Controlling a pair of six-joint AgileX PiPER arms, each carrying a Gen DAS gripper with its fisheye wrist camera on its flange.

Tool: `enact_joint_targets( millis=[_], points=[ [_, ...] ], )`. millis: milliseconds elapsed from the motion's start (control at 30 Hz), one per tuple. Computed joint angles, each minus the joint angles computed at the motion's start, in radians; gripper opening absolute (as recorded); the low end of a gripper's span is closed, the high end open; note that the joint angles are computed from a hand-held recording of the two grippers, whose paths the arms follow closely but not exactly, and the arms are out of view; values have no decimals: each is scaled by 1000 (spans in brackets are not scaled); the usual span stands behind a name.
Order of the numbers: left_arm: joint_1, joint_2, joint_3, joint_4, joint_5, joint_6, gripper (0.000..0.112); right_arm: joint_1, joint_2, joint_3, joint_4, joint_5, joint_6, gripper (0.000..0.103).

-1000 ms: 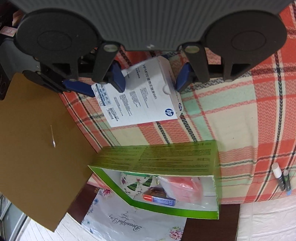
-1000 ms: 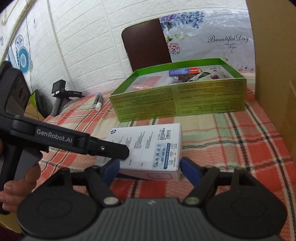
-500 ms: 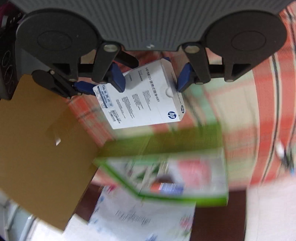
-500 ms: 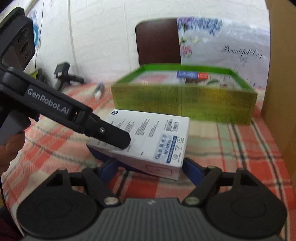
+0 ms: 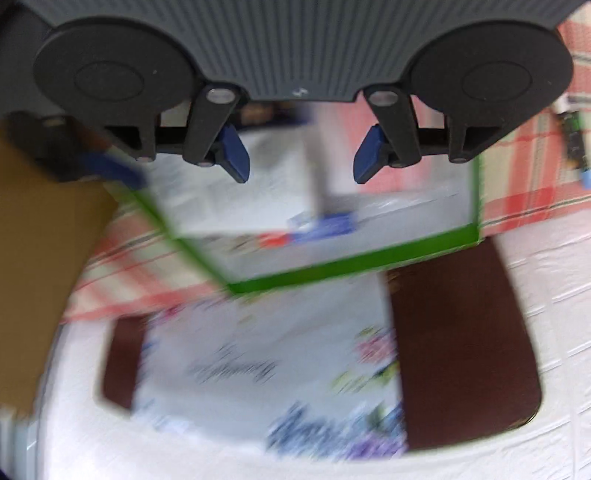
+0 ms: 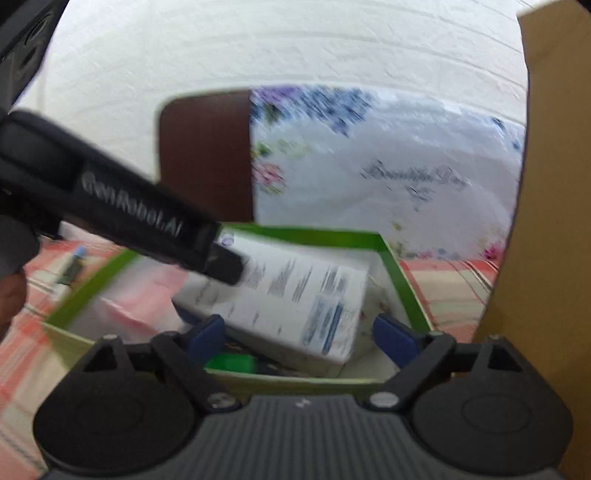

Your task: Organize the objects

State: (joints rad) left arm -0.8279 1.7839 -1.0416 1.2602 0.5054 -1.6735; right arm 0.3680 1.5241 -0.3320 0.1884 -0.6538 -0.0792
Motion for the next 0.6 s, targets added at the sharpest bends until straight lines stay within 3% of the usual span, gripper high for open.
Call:
enact_joint_targets(
  millis=[100,200,367,600],
  points=[
    [-35,-31,56,80,43,-88,64,-32,-46,94,-95,-92,123,92],
    [-97,-50,76,71,144,-88,64,62,-90,156,52,-147,76,92],
    [-177,-86,112,13,234,-90,64,237,-215,221,277,-117,41,91],
    [-310,-159,228,8,338,-204,64,498,-332,260,687,-48,-158,89]
  ],
)
